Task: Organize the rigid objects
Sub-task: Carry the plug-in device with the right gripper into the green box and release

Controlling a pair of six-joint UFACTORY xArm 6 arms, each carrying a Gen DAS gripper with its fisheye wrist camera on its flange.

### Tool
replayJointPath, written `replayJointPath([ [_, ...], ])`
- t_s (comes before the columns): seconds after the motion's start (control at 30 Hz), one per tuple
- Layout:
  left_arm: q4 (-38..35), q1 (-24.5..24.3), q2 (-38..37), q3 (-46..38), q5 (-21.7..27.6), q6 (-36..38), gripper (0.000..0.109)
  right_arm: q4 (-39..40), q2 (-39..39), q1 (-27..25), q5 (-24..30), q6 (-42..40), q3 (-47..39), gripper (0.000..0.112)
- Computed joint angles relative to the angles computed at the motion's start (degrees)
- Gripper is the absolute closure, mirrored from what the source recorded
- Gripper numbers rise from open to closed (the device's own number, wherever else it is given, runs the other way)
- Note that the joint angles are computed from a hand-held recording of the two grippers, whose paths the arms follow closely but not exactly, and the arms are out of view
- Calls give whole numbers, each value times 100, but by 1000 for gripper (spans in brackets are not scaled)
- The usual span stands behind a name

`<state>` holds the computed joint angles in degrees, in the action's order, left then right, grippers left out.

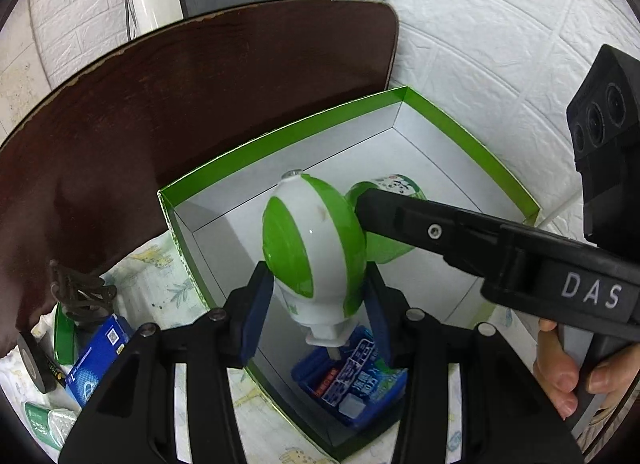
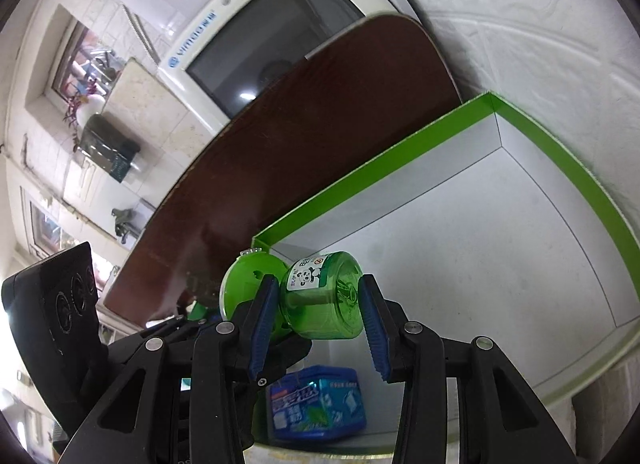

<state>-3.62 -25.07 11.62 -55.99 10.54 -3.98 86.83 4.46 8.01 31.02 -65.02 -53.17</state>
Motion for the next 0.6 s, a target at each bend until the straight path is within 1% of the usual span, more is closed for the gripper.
replayJointPath([
  [0.07, 43, 38, 106, -119, 73, -11, 66, -82, 164, 14, 5, 184, -124, 69],
  [0.13, 291, 80, 210, -232, 133, -180, 66, -242, 308, 82, -77, 418, -237, 69],
  [0.2, 465, 111, 270, -297, 164, -313, 66, -498, 464, 170, -214, 721, -323, 69],
  [0.23, 424, 109, 292, -337, 262, -249, 66, -685, 546, 203, -239, 934, -359, 69],
  [0.3, 631, 121, 284, -290, 227, -376, 64, -619, 622, 180, -111, 903, -380, 69],
  [0.37, 847, 143, 244, -209, 195, -489, 63, -634, 617, 211, -198, 909, -346, 69],
  [0.4, 1050, 160, 207, -167, 194, -668, 63, -683, 611, 231, -253, 952, -345, 69],
  [0.43, 1079, 171, 168, -119, 182, -709, 63, -676, 592, 237, -290, 957, -319, 69],
  [0.5, 900, 185, 51, 11, 163, -603, 63, -620, 518, 230, -337, 944, -256, 69],
  [0.57, 998, 232, -97, 171, 115, -746, 63, -501, 371, 224, -418, 863, -132, 69],
  [0.6, 835, 241, -210, 288, 55, -614, 63, -411, 282, 224, -451, 783, -63, 69],
])
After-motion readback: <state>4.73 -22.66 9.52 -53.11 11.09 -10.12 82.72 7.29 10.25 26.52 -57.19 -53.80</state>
